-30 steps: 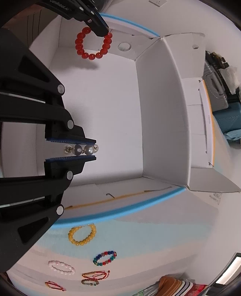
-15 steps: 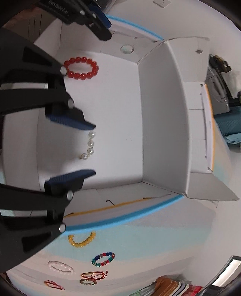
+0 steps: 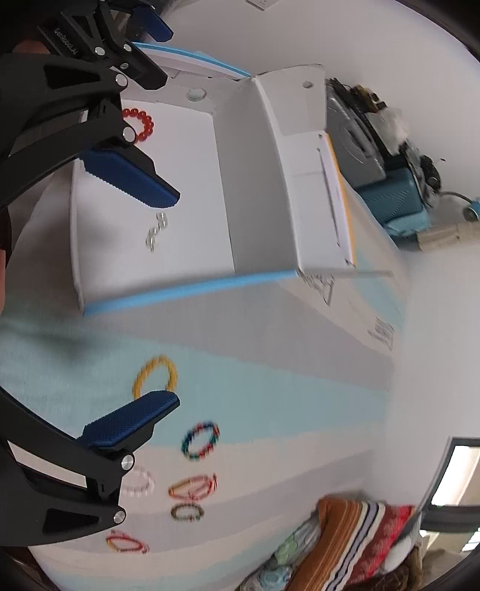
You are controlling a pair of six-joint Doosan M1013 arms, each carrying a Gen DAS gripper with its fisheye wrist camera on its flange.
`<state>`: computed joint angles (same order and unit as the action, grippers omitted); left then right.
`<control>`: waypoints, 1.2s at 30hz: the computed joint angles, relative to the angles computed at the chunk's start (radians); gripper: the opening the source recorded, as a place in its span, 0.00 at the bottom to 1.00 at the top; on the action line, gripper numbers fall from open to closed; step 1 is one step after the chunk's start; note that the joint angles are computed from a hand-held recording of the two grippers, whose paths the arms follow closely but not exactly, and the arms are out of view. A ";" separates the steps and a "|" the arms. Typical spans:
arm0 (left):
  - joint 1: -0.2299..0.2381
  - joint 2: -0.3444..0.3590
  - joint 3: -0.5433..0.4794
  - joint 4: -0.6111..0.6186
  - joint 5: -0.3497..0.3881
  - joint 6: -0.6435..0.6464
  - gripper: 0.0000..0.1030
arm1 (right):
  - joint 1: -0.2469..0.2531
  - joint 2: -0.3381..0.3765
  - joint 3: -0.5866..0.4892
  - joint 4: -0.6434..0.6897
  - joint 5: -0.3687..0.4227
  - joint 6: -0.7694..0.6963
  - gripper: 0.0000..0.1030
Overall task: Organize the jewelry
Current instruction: 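Move both tools back over the remaining bracelets on the bed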
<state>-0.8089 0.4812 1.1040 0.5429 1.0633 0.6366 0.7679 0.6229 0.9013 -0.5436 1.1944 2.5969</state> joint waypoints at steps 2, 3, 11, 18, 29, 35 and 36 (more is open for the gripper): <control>-0.014 0.006 -0.016 -0.001 -0.001 0.004 0.94 | -0.001 -0.033 0.045 -0.021 -0.016 0.021 0.93; -0.020 0.009 -0.023 0.000 -0.001 0.009 0.94 | -0.002 -0.047 0.064 -0.033 -0.021 0.029 0.93; -0.080 0.073 -0.138 -0.026 -0.007 0.075 0.95 | -0.015 -0.174 0.237 -0.120 -0.006 0.129 0.93; -0.122 0.142 -0.255 -0.066 0.000 0.154 0.95 | -0.032 -0.273 0.374 -0.157 0.034 0.199 0.93; -0.180 0.263 -0.451 -0.132 0.055 0.275 0.94 | -0.068 -0.415 0.573 -0.173 0.051 0.336 0.93; -0.198 0.326 -0.543 -0.176 0.084 0.316 0.94 | -0.097 -0.470 0.665 -0.161 0.030 0.378 0.93; -0.201 0.341 -0.561 -0.186 0.090 0.321 0.94 | -0.101 -0.474 0.673 -0.157 0.026 0.380 0.93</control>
<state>-1.0094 0.8219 0.5428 0.3570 1.1530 0.9578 0.6665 0.1488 1.5743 -0.7004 1.2203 2.9774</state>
